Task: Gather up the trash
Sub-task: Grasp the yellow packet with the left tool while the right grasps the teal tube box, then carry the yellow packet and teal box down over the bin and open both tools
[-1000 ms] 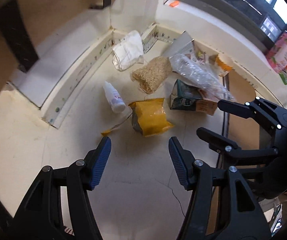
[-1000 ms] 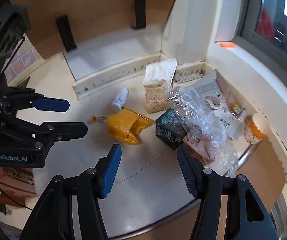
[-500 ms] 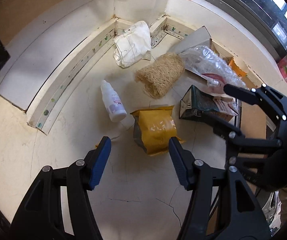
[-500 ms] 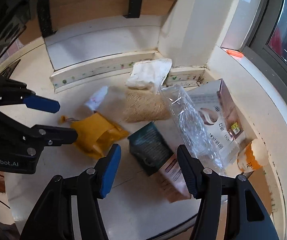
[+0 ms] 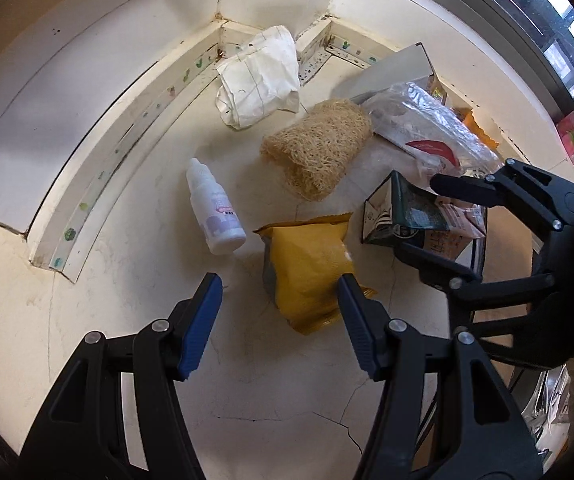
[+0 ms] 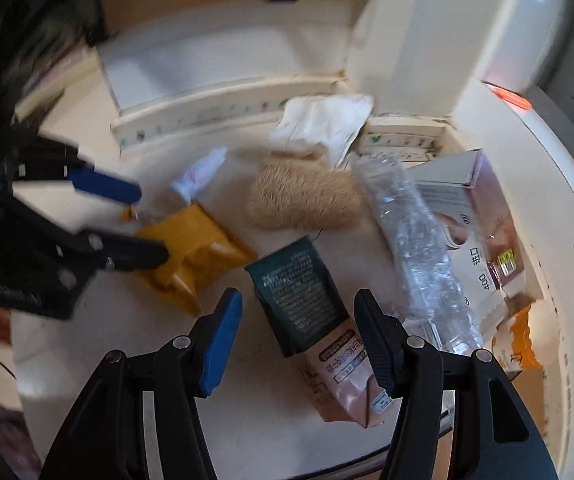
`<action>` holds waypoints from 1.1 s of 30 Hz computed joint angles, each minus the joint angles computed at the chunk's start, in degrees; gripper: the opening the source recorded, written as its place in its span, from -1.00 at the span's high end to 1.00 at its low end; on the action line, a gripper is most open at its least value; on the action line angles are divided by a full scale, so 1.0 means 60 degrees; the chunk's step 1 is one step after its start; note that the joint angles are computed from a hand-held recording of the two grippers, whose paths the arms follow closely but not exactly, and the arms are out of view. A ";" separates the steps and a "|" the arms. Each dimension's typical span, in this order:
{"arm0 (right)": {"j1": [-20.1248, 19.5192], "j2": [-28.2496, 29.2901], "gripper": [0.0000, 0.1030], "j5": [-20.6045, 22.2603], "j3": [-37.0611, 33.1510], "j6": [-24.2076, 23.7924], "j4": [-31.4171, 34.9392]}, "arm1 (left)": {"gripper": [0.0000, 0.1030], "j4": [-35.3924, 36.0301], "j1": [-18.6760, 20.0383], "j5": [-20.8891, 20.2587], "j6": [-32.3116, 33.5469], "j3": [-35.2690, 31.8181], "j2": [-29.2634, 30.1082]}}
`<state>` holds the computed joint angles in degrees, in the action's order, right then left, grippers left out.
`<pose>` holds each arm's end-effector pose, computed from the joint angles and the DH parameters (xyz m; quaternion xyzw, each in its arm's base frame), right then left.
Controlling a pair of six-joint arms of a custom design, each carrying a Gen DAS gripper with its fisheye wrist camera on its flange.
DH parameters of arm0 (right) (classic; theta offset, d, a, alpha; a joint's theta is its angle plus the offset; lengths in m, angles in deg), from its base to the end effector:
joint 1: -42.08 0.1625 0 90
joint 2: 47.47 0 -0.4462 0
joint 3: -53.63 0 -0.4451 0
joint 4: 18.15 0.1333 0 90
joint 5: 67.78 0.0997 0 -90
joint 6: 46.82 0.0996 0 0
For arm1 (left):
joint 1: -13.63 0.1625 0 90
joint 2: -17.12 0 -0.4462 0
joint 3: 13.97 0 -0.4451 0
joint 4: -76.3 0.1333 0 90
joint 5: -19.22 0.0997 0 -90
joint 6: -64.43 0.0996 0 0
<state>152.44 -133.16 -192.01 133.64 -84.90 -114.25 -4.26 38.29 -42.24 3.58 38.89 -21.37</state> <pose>0.2780 -0.5271 0.5912 0.4377 -0.8444 0.0518 0.3043 -0.6846 -0.5133 0.2094 0.0880 0.9456 -0.1246 0.2874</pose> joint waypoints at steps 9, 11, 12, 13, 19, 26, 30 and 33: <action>0.0125 -0.0074 -0.15 -0.0673 0.0650 -0.0858 -0.0510 | -0.10 -0.0872 0.0203 -0.0651 0.0361 0.0308 -0.0044; 0.0197 -0.0058 -0.01 -0.0862 0.0763 -0.0957 -0.0503 | -0.02 -0.1119 0.0259 -0.0779 0.0385 0.0383 -0.0031; 0.0226 -0.0050 0.25 -0.0916 0.0798 -0.0978 -0.0448 | 0.09 -0.1335 0.0280 -0.0867 0.0410 0.0461 -0.0042; 0.0240 -0.0007 0.30 -0.0959 0.0767 -0.0875 -0.0247 | 0.32 -0.1646 0.0298 -0.1006 0.0453 0.0622 -0.0114; 0.0264 -0.0097 0.34 -0.0901 0.0845 -0.0476 -0.0110 | 0.87 -0.1845 0.0183 -0.0912 0.0394 0.0804 -0.0173; 0.0467 -0.0577 0.35 -0.0673 0.1065 0.0482 0.0116 | 0.91 -0.2325 -0.0159 -0.0825 0.0022 0.1552 -0.0739; 0.0743 -0.0997 0.35 -0.0299 0.1141 0.1327 0.0459 | 0.91 -0.2589 -0.0523 -0.0853 0.0054 0.2051 -0.1204; 0.1069 -0.1357 0.35 0.0045 0.1188 0.2276 0.0815 | 0.91 -0.2826 -0.0837 -0.0931 0.0122 0.2480 -0.1664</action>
